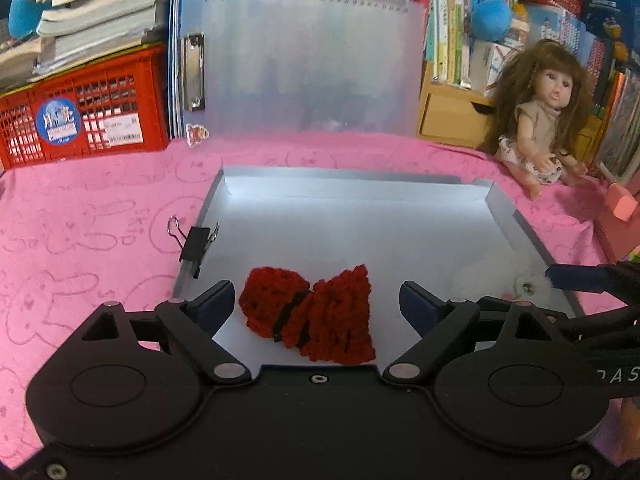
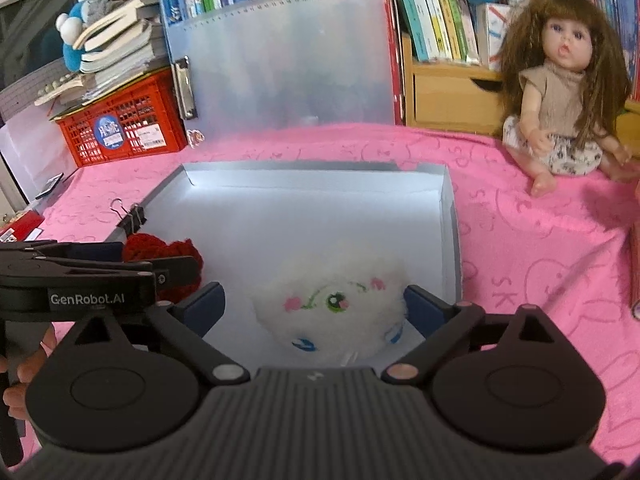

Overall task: Organize objects
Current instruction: 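Open both grippers to release the toys inside the tray, then move left gripper to green gingham doll while right gripper approaches purple plush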

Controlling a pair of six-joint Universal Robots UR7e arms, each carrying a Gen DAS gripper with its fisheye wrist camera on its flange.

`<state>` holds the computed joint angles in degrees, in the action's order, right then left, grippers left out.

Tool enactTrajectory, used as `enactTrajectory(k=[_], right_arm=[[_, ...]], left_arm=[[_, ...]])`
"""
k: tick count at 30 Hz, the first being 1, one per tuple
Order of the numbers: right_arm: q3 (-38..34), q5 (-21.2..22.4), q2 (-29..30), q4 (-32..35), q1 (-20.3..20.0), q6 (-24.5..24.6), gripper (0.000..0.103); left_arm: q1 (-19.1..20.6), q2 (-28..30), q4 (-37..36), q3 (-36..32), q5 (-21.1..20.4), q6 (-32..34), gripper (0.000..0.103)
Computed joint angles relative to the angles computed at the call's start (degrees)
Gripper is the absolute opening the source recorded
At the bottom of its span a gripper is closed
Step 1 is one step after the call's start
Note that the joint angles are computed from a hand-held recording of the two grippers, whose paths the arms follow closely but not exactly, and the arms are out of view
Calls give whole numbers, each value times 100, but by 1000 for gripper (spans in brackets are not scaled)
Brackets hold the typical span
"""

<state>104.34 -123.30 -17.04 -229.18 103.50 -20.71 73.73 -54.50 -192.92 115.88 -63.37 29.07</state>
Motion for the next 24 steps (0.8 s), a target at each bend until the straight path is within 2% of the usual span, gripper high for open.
enactTrajectory(k=[14,24], right_arm=[[687,198,-207,-902,187,-360,103],[1173,217,-168,-1636,156,-363,103]], left_arm=[[-135,-512,-704,808,-302,505,94],[-70,-868,-1212,1458,-440,720,95]])
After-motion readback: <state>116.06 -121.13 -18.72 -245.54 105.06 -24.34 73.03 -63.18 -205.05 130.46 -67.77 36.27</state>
